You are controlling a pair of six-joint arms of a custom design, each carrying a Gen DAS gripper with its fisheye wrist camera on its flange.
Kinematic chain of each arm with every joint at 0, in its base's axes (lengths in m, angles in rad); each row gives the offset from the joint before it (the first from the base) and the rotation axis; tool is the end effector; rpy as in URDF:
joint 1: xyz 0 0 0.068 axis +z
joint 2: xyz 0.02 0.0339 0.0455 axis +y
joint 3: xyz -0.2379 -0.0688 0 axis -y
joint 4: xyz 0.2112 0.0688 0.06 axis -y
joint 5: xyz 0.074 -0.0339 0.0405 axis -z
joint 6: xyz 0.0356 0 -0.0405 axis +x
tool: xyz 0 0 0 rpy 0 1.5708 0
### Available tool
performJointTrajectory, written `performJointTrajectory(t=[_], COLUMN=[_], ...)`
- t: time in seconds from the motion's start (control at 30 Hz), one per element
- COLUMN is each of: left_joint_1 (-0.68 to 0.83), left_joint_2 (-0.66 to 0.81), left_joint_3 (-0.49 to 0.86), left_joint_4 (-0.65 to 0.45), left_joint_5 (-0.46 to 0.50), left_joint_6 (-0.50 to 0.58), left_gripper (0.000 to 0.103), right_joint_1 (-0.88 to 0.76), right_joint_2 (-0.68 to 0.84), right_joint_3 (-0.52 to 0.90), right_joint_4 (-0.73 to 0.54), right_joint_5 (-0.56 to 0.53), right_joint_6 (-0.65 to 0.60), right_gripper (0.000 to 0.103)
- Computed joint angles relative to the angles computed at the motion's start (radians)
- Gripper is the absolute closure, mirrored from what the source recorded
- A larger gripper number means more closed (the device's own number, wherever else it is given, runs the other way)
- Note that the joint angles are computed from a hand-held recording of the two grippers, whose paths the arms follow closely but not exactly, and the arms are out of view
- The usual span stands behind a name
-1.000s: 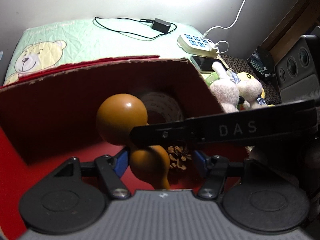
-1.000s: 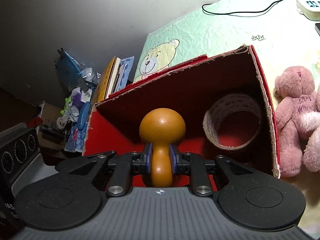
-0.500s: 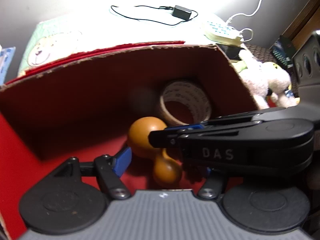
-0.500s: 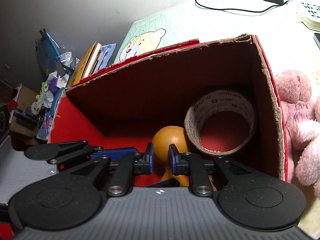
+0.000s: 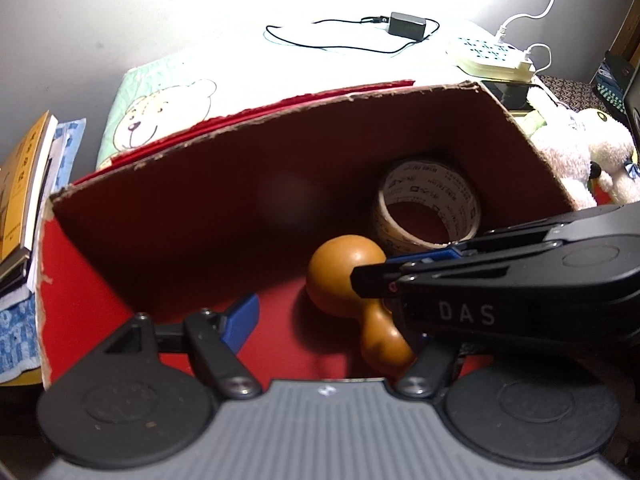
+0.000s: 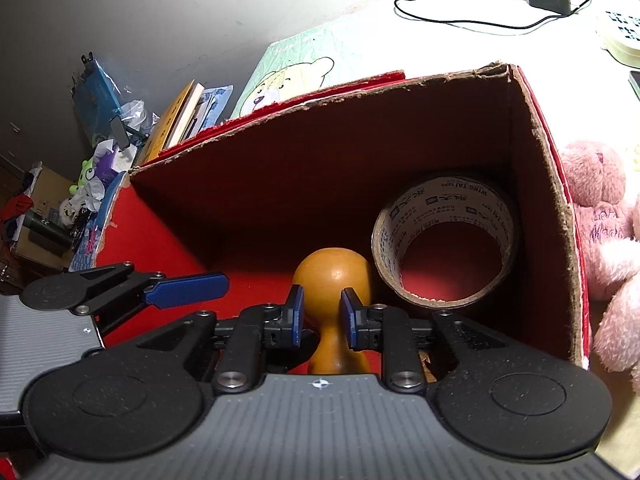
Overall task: Organize objects
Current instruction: 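Lower the gourd toy into the red box and open the right gripper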
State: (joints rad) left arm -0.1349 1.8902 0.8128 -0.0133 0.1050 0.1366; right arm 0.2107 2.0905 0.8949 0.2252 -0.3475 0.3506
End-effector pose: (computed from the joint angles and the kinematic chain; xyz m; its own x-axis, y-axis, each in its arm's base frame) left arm 0.2949 -0.0438 0.0847 -0.8460 0.2515 -0.4702 0.2997 0.9536 -0.0292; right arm 0.3222 0.0813 0.0568 -0.8899 0.1399 -0.4341 -0.0843 0.8850 0.4579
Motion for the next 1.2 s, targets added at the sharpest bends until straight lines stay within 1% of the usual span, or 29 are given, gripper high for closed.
performJointTrajectory(t=[0.23, 0.6, 0.83, 1.2], left_joint_1=[-0.015, -0.033, -0.047, -0.065], left_joint_2=[-0.002, -0.009, -0.019, -0.03], left_joint_3=[-0.009, -0.021, -0.042, -0.065], left_joint_4=[0.017, 0.035, 0.062, 0.093], left_joint_5=[-0.029, -0.071, -0.097, -0.151], left_joint_6=[-0.021, -0.045, -0.047, -0.079], left_gripper=[0.025, 0.021, 0.02, 0.017], right_joint_1=[0.009, 0.041, 0.043, 0.056], right_joint_2=[-0.001, -0.006, -0.006, -0.012], right_joint_3=[-0.017, -0.032, -0.031, -0.062], right_joint_4=[0.03, 0.065, 0.062, 0.117], right_joint_5=[0.026, 0.112, 0.136, 0.185], right_joint_6=[0.01, 0.032, 0.03, 0.048], right_gripper=[0.08, 0.08, 0.081, 0.081])
